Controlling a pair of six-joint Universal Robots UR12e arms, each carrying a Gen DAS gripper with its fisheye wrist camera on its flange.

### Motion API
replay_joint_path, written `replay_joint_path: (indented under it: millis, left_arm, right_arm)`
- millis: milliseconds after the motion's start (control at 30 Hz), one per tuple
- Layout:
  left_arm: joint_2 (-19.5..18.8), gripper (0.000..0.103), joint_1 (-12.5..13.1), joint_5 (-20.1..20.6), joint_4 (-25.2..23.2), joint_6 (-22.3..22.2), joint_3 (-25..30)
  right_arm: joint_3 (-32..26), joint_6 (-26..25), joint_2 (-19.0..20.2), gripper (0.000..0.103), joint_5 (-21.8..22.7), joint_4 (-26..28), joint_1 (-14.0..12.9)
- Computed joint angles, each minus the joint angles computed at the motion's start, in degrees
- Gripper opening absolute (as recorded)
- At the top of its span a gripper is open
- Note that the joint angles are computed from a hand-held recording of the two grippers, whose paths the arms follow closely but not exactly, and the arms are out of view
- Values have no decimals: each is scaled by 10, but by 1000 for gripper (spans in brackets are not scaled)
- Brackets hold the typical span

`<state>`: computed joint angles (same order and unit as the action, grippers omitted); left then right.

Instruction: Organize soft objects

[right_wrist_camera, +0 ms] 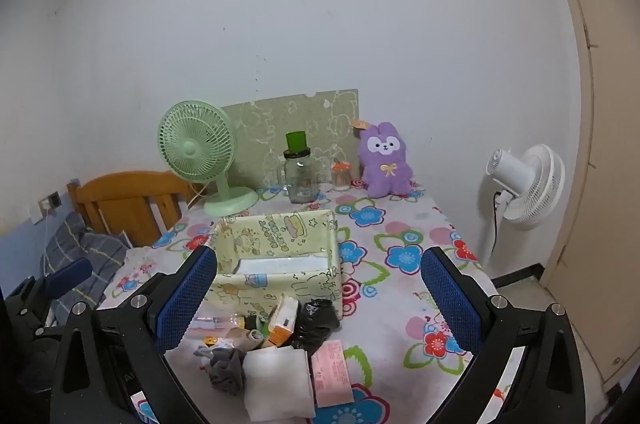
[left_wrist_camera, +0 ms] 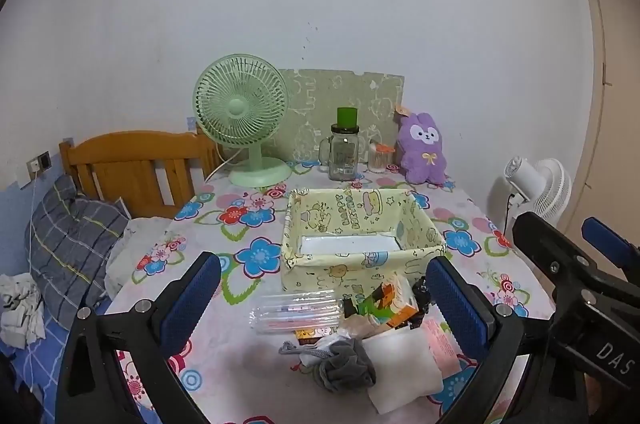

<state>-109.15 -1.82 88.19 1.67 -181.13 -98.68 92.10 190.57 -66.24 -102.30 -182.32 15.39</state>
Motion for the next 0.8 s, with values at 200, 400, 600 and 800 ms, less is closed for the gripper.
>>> replay_joint_path:
  millis: [200, 400, 600, 800]
  left_arm:
    - [-4, 103, 1, -2, -20, 1, 11]
    - [-5, 103, 2, -1, -26, -3, 13]
    - [-7, 103, 3, -1, -27, -2, 16]
    - [-6, 103, 3, -1, -26, -3, 14]
  right_arm:
    - [0, 2, 1, 103, -4, 10, 1]
    - [-1, 6, 2, 103, -5, 13, 1]
    - [-2, 7, 2, 103, -4, 16, 0]
    - [-5, 3, 4, 103, -9, 15, 1]
